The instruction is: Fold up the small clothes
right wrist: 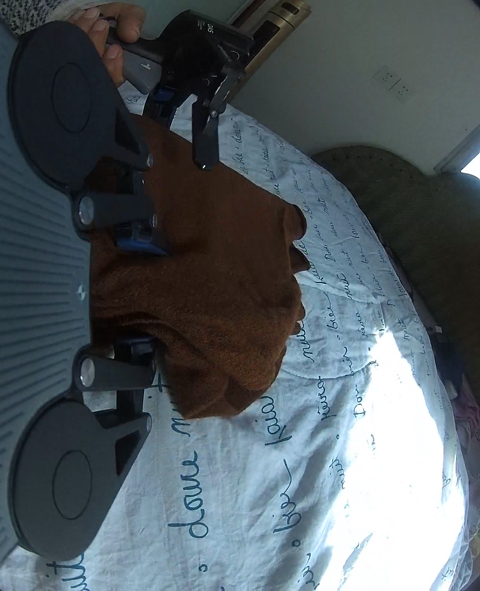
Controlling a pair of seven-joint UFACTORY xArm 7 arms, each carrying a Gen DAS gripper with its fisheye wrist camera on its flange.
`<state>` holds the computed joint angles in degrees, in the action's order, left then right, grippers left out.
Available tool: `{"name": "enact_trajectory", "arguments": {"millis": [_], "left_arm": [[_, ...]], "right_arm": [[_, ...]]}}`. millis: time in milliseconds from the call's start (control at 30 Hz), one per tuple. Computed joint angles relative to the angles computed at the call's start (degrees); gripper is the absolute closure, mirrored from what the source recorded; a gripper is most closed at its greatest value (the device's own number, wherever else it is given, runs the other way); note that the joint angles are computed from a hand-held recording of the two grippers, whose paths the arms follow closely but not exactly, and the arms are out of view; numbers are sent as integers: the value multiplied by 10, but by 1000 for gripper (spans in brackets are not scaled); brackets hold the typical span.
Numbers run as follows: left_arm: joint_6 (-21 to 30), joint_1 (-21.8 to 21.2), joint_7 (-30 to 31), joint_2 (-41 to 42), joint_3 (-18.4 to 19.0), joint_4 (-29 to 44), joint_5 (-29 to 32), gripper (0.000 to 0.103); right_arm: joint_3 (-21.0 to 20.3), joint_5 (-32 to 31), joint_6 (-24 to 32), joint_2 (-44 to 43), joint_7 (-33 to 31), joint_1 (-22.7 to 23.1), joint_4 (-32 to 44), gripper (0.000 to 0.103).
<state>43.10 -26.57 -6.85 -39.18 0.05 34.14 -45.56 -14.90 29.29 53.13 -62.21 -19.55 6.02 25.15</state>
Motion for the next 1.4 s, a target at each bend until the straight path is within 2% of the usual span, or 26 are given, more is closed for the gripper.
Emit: {"name": "enact_trajectory", "arguments": {"millis": [100, 167, 300, 333, 400, 467, 533, 600, 700, 733, 767, 800, 833, 900, 1000, 1100, 1167, 1233, 1267, 1300, 1333, 1367, 1400], "left_arm": [[-9, 32, -32, -18, -67, 16, 113, 70], [-12, 56, -62, -41, -125, 29, 212, 74], [-23, 91, -97, -92, -206, 44, 366, 75], [-19, 98, -101, -97, -212, 53, 392, 76], [-7, 100, -102, -92, -196, 71, 419, 76], [14, 105, -93, -69, -176, 100, 447, 76], [39, 105, -81, -38, -140, 126, 447, 75], [40, 108, -64, -6, -115, 141, 447, 75], [68, 93, -41, 39, -52, 142, 378, 72], [65, 92, -27, 46, -41, 129, 364, 63], [56, 103, -33, 44, -41, 113, 360, 40], [46, 111, -46, 32, -36, 95, 346, 30], [45, 113, -57, 13, -20, 78, 317, 17], [55, 95, -38, -37, 29, 46, 246, 14], [85, 105, -24, -123, 58, 1, 203, 8], [131, 113, -27, -171, 86, -35, 165, 8], [114, 122, -21, -203, 90, -66, 139, 7], [105, 129, -23, -206, 90, -73, 125, 12], [102, 131, -27, -206, 89, -75, 119, 24], [105, 130, -24, -204, 92, -74, 117, 39], [119, 127, -25, -194, 97, -70, 115, 85], [122, 129, -25, -193, 98, -73, 110, 86], [117, 130, -20, -194, 95, -76, 108, 86]], "right_arm": [[60, -37, -11, -39, 5, -7, -4, 72], [104, -65, -24, -59, 16, 0, -1, 72], [159, -97, -57, -59, 41, 45, 29, 72], [165, -100, -66, -52, 52, 55, 39, 72], [171, -104, -89, -27, 73, 70, 59, 73], [160, -93, -105, 15, 96, 92, 84, 73], [150, -79, -128, 66, 111, 113, 106, 73], [142, -67, -150, 112, 122, 129, 120, 73], [140, -65, -170, 175, 131, 139, 130, 71], [135, -62, -163, 198, 132, 144, 135, 66], [135, -62, -163, 212, 134, 143, 133, 64], [147, -74, -166, 217, 146, 129, 125, 52], [145, -72, -167, 211, 147, 129, 115, 33], [115, -50, -164, 163, 122, 146, 83, 22], [99, -50, -131, 77, 117, 131, 42, 21], [53, -26, -97, 14, 115, 122, 9, 21], [38, -6, -85, 2, 118, 120, -2, 21], [36, 3, -78, 9, 110, 123, -6, 21], [39, 11, -80, 9, 109, 124, -12, 21], [34, 26, -85, 12, 102, 133, -16, 21], [25, 42, -93, 10, 86, 145, -22, 21], [28, 52, -109, 4, 70, 151, -32, 25], [36, 52, -112, 4, 71, 148, -35, 65]]}}
